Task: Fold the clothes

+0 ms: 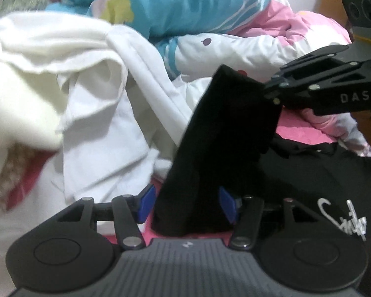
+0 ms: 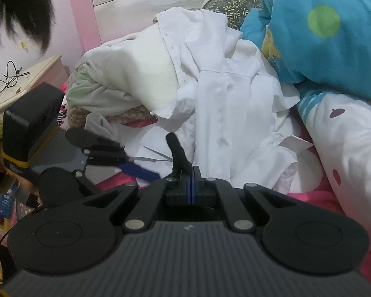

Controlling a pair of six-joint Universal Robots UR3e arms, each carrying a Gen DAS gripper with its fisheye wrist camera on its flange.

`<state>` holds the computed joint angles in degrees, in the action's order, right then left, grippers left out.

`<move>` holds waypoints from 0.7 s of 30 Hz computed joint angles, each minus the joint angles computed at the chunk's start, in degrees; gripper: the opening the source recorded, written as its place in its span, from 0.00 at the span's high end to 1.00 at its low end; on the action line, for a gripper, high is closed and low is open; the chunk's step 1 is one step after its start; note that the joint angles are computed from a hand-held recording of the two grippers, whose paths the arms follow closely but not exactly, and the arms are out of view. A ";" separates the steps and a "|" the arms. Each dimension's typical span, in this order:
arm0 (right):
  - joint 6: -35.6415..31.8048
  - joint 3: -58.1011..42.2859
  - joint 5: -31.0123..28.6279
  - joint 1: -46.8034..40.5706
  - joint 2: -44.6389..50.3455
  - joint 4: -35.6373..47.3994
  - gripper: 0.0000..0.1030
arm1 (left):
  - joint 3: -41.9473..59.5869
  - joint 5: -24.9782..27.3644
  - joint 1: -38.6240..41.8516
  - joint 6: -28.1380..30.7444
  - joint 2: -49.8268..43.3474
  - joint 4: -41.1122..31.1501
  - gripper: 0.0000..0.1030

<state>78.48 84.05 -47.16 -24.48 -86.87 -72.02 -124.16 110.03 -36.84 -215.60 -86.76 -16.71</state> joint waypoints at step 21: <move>3.01 6.22 5.97 3.23 0.73 -15.75 1.00 | -8.92 -12.71 9.88 -4.79 17.55 -8.25 0.97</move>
